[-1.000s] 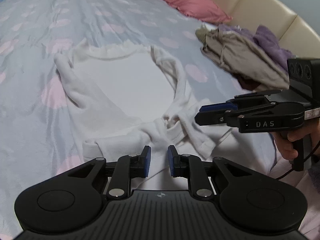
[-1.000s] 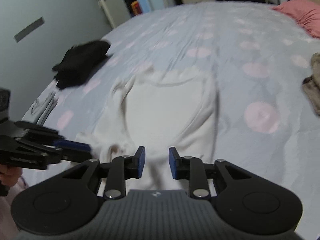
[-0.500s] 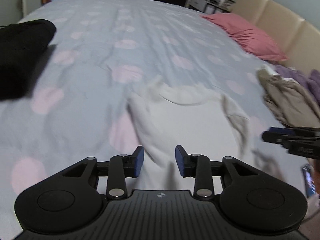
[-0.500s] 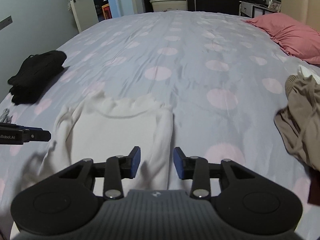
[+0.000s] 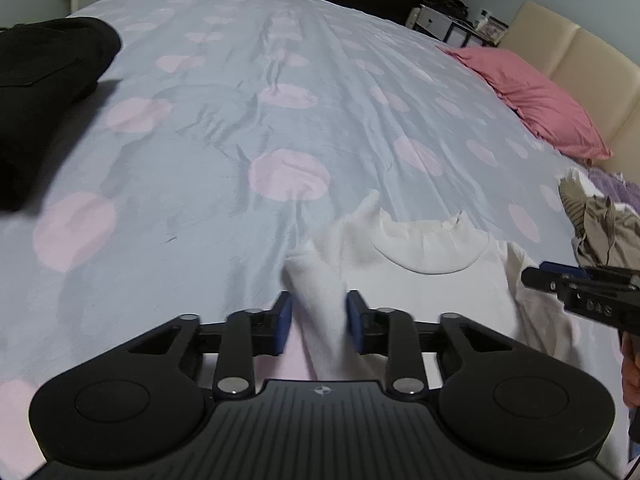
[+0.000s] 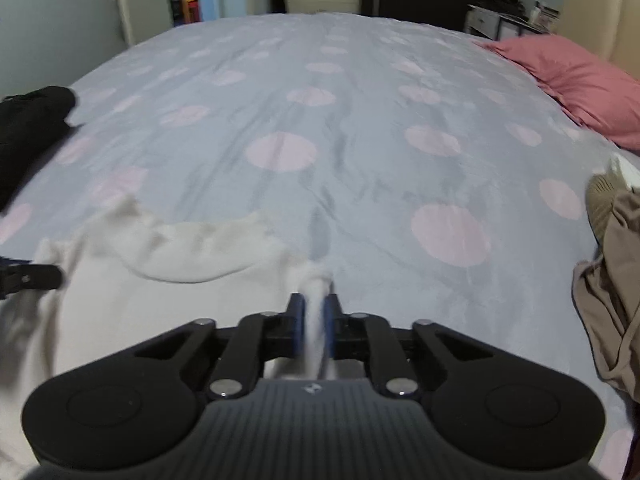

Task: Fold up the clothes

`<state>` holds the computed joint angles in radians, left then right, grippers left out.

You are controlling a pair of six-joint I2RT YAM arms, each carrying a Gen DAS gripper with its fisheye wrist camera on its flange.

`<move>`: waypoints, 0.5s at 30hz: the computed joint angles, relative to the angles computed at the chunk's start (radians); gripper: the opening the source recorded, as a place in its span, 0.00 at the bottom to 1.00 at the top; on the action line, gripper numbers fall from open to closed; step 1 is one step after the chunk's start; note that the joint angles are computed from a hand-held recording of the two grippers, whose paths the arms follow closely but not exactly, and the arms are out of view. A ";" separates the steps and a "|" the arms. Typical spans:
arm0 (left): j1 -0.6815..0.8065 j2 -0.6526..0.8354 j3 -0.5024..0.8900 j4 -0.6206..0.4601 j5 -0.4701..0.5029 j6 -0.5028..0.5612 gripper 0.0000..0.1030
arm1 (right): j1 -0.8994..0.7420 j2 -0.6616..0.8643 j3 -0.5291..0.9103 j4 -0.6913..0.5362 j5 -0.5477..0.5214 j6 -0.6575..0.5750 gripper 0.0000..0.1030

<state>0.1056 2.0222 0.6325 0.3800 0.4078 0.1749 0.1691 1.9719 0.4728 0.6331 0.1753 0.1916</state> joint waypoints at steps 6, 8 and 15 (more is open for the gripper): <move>-0.050 0.061 0.014 0.081 -0.055 0.015 0.13 | -0.012 0.111 0.061 0.029 -0.001 -0.042 0.08; -0.057 0.078 0.024 0.090 -0.064 0.017 0.12 | -0.013 0.129 0.075 0.031 0.005 -0.037 0.08; -0.042 0.098 0.036 0.099 -0.036 0.027 0.12 | -0.056 0.088 0.065 0.008 -0.072 -0.075 0.11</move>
